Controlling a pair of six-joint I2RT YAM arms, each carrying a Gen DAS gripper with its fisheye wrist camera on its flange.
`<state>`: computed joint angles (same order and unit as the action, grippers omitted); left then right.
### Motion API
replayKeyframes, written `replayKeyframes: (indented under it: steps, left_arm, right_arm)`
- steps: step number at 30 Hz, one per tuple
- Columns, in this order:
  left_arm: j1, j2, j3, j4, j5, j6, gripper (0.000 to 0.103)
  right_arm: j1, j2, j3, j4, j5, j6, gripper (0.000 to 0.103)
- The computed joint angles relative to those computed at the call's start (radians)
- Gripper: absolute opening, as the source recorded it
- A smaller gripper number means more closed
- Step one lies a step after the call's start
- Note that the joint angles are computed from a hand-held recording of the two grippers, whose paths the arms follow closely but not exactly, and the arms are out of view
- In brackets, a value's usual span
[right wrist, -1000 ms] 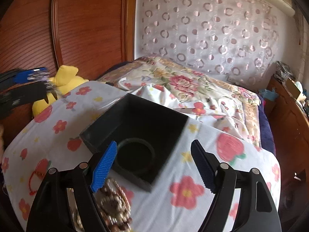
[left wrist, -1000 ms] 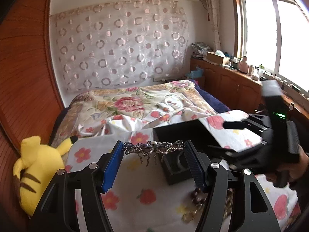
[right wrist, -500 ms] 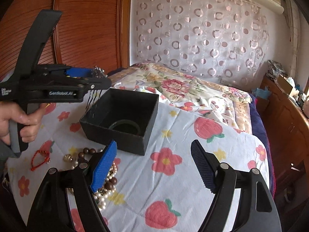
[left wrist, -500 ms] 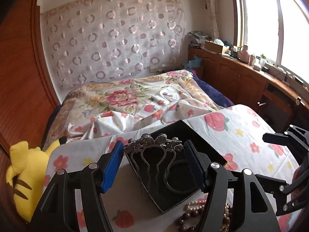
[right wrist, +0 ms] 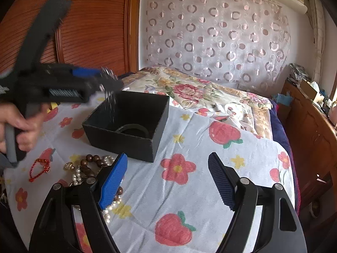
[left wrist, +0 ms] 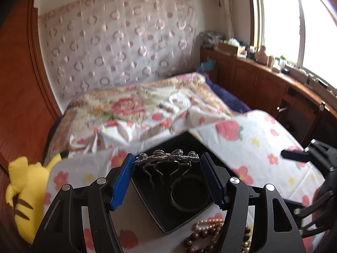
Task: Organize jewelry
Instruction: 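Drop the jade bangle into the black box with the right gripper while the left gripper drops the comb in, then grasp the pearl necklace with the right gripper and lift it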
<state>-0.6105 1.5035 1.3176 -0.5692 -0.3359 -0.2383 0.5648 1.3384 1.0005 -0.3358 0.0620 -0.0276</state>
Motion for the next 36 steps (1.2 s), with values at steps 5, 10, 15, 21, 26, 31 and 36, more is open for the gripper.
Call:
replayKeyframes:
  steps: [5,10,15,21,26,31,36]
  left_arm:
    - [0.009,0.005,-0.035,0.012,0.007,-0.016,0.078]
    - [-0.013,-0.079,-0.091,0.027,-0.028,-0.008,0.08]
    - [-0.042,-0.251,-0.224,0.035,-0.052,-0.028,0.086]
    - [-0.094,-0.449,-0.381,-0.032,-0.085,-0.074,0.086]
    - [-0.14,-0.626,-0.52,-0.128,-0.101,-0.16,0.086]
    - [-0.195,-0.74,-0.593,-0.221,-0.125,-0.247,0.086]
    - [-0.255,-0.815,-0.64,-0.286,-0.151,-0.323,0.086]
  right_arm:
    - [0.021,-0.005,0.001,-0.003,0.011,0.006,0.081]
    - [0.039,-0.019,-0.007,-0.01,0.014,0.027,0.081]
    - [0.056,-0.044,-0.038,-0.019,-0.01,0.057,0.077]
    - [0.107,-0.038,-0.079,-0.029,-0.02,0.08,0.062]
    - [0.152,-0.038,-0.106,-0.057,-0.013,0.088,0.049]
    - [0.168,-0.058,-0.13,-0.094,-0.021,0.085,0.047]
    - [0.166,-0.037,-0.129,-0.108,-0.016,0.082,0.046]
